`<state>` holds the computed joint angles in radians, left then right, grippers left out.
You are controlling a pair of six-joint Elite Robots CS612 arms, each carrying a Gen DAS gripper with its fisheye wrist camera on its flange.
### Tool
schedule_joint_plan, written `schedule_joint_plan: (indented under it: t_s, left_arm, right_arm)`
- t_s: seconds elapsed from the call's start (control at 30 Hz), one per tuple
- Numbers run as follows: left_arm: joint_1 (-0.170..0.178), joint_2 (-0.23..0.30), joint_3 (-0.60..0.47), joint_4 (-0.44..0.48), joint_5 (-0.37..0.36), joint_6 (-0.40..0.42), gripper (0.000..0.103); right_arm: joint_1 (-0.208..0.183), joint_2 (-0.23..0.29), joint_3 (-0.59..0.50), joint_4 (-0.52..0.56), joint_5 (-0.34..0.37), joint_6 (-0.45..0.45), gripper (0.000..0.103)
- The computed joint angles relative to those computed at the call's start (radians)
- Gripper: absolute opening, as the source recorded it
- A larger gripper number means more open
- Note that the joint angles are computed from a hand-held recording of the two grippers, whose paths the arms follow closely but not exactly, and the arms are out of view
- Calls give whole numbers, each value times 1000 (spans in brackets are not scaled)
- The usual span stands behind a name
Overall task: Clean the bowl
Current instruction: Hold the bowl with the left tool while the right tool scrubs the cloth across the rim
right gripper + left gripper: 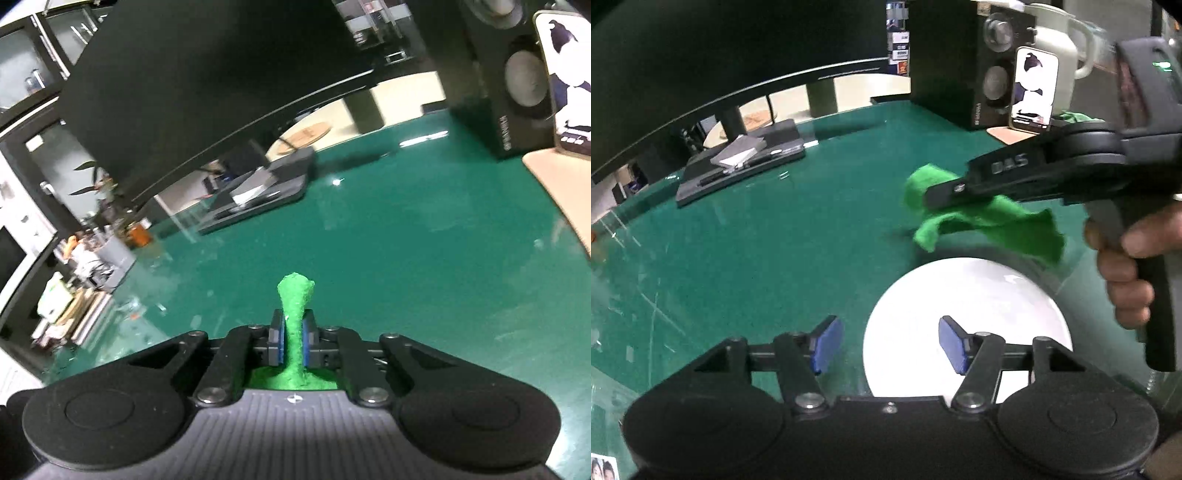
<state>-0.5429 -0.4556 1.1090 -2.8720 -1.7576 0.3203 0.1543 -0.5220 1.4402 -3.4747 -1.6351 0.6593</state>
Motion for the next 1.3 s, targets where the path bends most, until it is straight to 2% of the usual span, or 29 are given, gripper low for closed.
schedule_joint_plan:
  t_s: [0.07,0.2,0.27,0.3,0.37,0.4,0.43,0.47,0.53,0.6,0.63,0.67,0.7,0.77,0.87,0.9,1.03,1.07,1.1,1.13,1.17,1.2,1.3]
  left_arm:
    - [2,-4,12,-9,-7,-20,16]
    - [1,-16,48,-46,-1,-51,14]
    - [-1,-18,53,-50,4,-53,14]
    - [-1,-19,53,-48,2,-55,15]
    - [0,-19,53,-45,-3,-59,16]
    - [0,-20,54,-45,-3,-58,16]
    - [-1,-21,56,-46,-1,-56,16]
    - [-1,-21,57,-47,0,-56,16]
    - [-2,-22,60,-48,-1,-55,16]
    - [-2,-23,62,-48,-4,-53,16]
    - [-2,-24,63,-48,-6,-54,16]
    - [-2,-24,64,-48,-7,-55,16]
    - [-2,-24,64,-47,-8,-54,16]
    - [-2,-24,64,-47,-7,-53,17]
    - [-2,-24,64,-47,-5,-51,18]
    - [-2,-25,64,-46,-4,-53,18]
    - [2,-23,62,-43,-14,-69,19]
    - [2,-23,62,-45,-14,-75,19]
    - [3,-23,61,-46,-13,-80,19]
    - [3,-23,62,-47,-10,-85,19]
    - [3,-25,64,-47,-4,-89,19]
    - [2,-29,70,-43,-1,-77,19]
    - [3,-49,99,-29,-27,1,20]
  right_arm:
    - [3,-2,2,3,-16,-33,8]
    - [14,-9,11,6,-23,-117,8]
    - [19,-3,-5,16,78,-208,9]
    - [18,-2,-10,24,127,-247,15]
    - [29,6,-27,23,176,-375,15]
    - [27,8,-33,32,214,-411,15]
    - [24,11,-45,49,289,-440,13]
    - [16,14,-47,48,323,-429,8]
    - [14,17,-47,39,305,-426,3]
    - [12,20,-44,20,248,-382,3]
    - [11,17,-43,44,193,-345,4]
    - [10,14,-44,73,138,-308,13]
    - [5,14,-45,86,121,-263,21]
    - [2,13,-41,89,127,-218,21]
    - [18,12,-43,76,117,-311,15]
    - [23,14,-48,58,155,-360,16]
    - [27,21,-68,67,212,-424,14]
    - [24,21,-72,71,216,-420,8]
    - [22,19,-71,76,208,-408,8]
    - [18,14,-70,108,158,-367,9]
    - [16,9,-65,122,141,-335,18]
    - [14,4,-60,137,123,-305,21]
    - [6,-8,-34,133,102,-255,19]
